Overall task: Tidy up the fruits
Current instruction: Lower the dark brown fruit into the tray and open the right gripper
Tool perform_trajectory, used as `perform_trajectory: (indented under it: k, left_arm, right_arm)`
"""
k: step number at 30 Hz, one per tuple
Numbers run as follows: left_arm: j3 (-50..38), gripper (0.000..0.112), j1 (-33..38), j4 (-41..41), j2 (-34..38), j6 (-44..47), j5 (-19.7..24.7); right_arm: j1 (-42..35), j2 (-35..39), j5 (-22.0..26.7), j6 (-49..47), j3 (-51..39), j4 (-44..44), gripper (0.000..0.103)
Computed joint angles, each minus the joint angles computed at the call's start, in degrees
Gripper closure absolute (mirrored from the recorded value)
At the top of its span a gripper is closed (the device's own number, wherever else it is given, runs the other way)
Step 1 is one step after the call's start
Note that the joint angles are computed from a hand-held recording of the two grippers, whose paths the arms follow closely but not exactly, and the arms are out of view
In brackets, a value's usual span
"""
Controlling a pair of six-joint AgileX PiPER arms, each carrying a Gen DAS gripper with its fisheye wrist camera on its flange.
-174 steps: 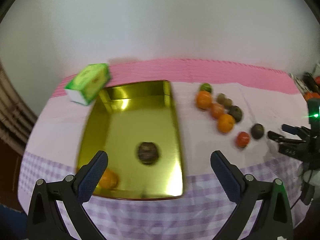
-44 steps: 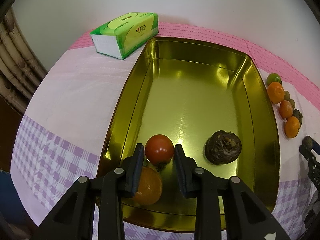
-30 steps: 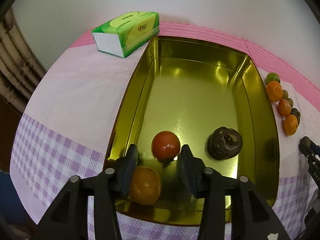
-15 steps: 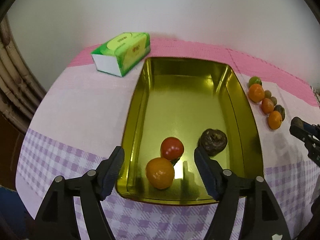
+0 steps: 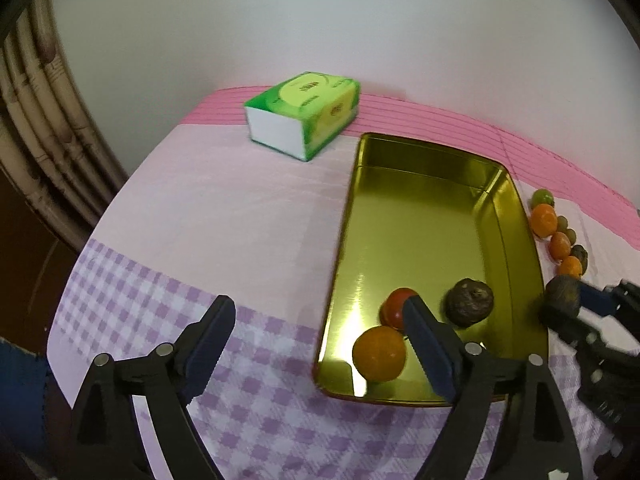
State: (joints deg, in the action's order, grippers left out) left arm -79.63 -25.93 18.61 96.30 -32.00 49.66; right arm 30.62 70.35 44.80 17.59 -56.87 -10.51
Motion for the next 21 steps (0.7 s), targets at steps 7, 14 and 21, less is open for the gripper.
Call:
perform_trajectory:
  k: [7, 14, 21]
  left_arm:
    - [-0.3, 0.029, 0.55, -1.4, 0.61, 1.59, 0.03]
    - [-0.22, 0.029, 0.85, -1.95, 0.86, 1.76, 0.1]
    - [-0.34, 0.029, 1.36, -2.64, 1.22, 2.41, 0.22]
  right_arm:
    - [2.28, 3.55, -0.1, 0.62, -0.9, -0.93, 0.067]
    - [2.47, 6.7, -0.23, 0.14, -2.15, -1.06, 0.066]
    - [2.47, 6.91, -0.33, -0.51, -2.03, -0.26, 0.066]
